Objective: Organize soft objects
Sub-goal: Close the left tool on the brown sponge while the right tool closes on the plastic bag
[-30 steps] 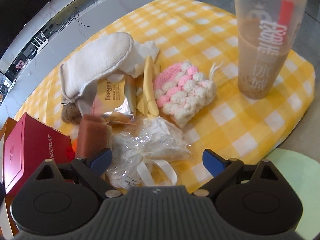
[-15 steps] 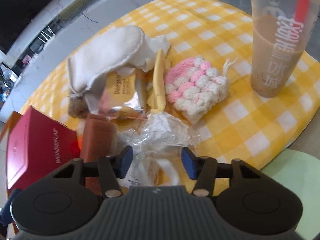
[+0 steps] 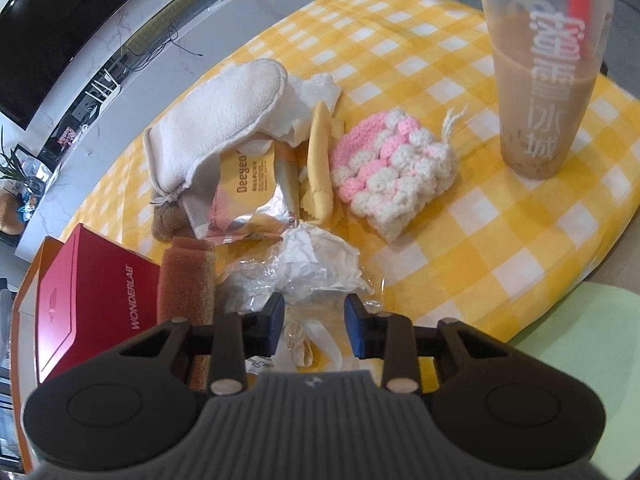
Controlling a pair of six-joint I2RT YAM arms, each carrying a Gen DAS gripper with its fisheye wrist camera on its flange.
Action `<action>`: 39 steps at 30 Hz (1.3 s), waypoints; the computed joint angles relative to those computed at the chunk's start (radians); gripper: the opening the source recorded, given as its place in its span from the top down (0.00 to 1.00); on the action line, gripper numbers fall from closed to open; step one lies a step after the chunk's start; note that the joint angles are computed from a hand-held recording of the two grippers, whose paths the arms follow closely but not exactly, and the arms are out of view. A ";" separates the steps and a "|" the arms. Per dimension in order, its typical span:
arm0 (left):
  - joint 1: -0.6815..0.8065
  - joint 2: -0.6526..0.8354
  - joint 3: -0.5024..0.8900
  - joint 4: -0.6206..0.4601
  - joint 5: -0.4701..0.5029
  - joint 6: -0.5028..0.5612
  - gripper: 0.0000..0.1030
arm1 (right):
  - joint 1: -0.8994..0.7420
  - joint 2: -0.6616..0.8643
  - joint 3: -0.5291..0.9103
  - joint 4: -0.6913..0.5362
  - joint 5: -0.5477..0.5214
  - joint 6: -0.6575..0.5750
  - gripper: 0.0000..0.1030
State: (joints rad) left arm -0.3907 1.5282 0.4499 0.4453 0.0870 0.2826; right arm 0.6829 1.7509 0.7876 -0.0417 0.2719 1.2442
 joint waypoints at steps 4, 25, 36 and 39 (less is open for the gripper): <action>-0.032 0.064 0.015 0.049 -0.064 -0.003 0.13 | 0.001 0.015 0.015 -0.009 0.001 -0.006 0.68; 0.035 0.151 0.051 0.088 -0.018 -0.129 0.13 | 0.006 0.022 0.030 -0.022 0.002 -0.024 0.64; 0.115 0.127 0.098 -0.036 0.123 -0.192 0.29 | 0.001 0.017 0.014 0.002 -0.013 -0.026 0.61; 0.120 0.094 0.090 -0.056 0.127 -0.194 0.38 | 0.000 0.017 0.010 0.012 -0.020 -0.026 0.61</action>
State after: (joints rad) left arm -0.2704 1.6219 0.5404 0.3893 0.2142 0.0887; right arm 0.6827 1.7674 0.7979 -0.0295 0.2521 1.2181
